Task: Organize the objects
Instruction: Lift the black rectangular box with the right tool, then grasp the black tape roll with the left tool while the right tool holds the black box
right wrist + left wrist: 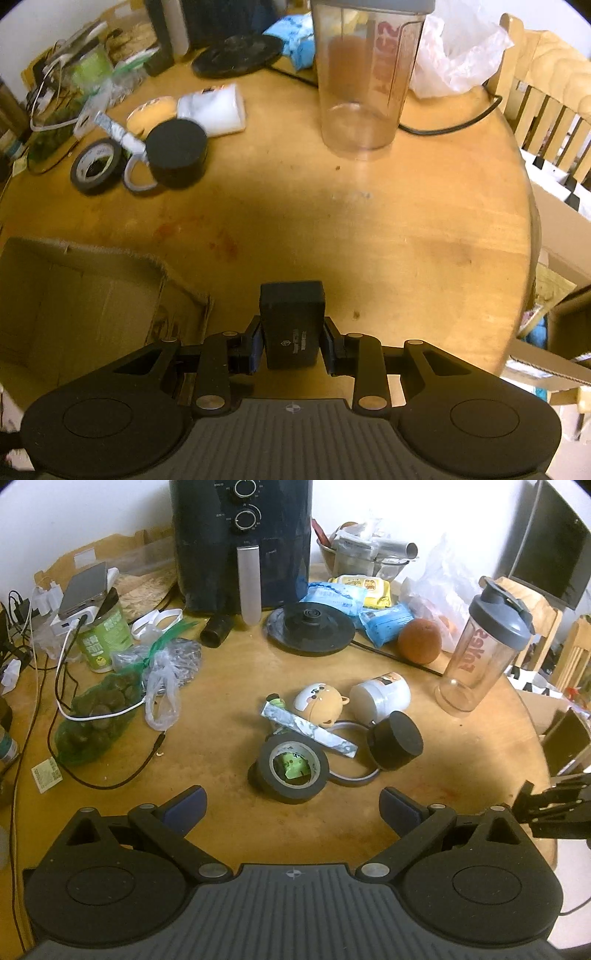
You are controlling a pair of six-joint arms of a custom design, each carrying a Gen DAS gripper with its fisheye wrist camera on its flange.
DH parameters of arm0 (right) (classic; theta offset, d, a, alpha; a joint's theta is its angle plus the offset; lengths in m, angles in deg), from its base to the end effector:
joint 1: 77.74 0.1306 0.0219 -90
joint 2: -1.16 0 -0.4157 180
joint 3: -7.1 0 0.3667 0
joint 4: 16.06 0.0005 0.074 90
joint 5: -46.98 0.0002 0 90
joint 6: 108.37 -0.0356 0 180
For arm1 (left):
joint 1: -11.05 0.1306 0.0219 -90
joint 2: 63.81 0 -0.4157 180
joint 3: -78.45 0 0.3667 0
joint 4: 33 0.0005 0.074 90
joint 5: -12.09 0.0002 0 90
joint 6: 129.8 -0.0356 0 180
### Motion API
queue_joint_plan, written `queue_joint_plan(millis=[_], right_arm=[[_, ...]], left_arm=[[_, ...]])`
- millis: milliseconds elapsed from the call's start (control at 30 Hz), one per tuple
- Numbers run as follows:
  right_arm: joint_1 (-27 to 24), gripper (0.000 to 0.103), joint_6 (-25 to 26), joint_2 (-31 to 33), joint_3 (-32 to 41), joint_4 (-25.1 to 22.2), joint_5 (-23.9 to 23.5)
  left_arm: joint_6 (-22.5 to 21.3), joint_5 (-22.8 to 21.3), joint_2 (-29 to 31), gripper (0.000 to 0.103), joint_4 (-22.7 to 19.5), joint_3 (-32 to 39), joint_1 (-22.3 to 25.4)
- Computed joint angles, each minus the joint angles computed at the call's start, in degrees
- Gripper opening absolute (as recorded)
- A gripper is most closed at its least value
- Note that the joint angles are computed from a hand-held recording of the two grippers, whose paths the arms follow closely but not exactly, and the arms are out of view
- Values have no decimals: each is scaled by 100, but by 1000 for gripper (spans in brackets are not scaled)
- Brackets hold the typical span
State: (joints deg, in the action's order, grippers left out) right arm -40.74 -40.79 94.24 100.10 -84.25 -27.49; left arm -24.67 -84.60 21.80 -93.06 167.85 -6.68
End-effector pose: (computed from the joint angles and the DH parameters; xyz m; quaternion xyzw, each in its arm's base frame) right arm 0.3661 0.2633 0.4445 -0.0982 0.9684 -0.0227 0.2280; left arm 0.3979 -0.1234 0.4783 0.0048 0.9555 -0.0284 0.2936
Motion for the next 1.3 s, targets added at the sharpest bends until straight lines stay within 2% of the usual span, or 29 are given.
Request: queue_joint_plan(millis=[67, 100, 133, 300, 567, 933, 1033, 1133, 1300], right_arm=[[4, 34, -1, 46, -22, 138, 113], [-4, 34, 8, 81, -22, 191, 141], [-16, 34, 24, 101, -30, 237, 158], [-70, 34, -32, 171, 28, 301, 224], [-131, 34, -396, -2, 238, 165, 241], [-85, 34, -799, -241, 328, -94, 471], [-74, 34, -903, -300, 309, -147, 524], [-68, 34, -981, -373, 262, -152, 539], [-40, 34, -1079, -445, 237, -216, 590]], left_arm=[[-70, 27, 41, 99, 13, 13, 30], [-113, 54, 72, 91, 11, 28, 51], [-166, 106, 124, 90, -28, 66, 77], [-438, 153, 273, 88, 52, 96, 116], [-1196, 90, 600, 87, 301, 92, 94], [-1909, -37, 1182, 86, 278, 290, 62], [-2087, -119, 1297, 82, 283, 314, 24], [-2097, -146, 1429, 73, 193, 392, 26], [-1896, -15, 1469, 73, 83, 492, 77]])
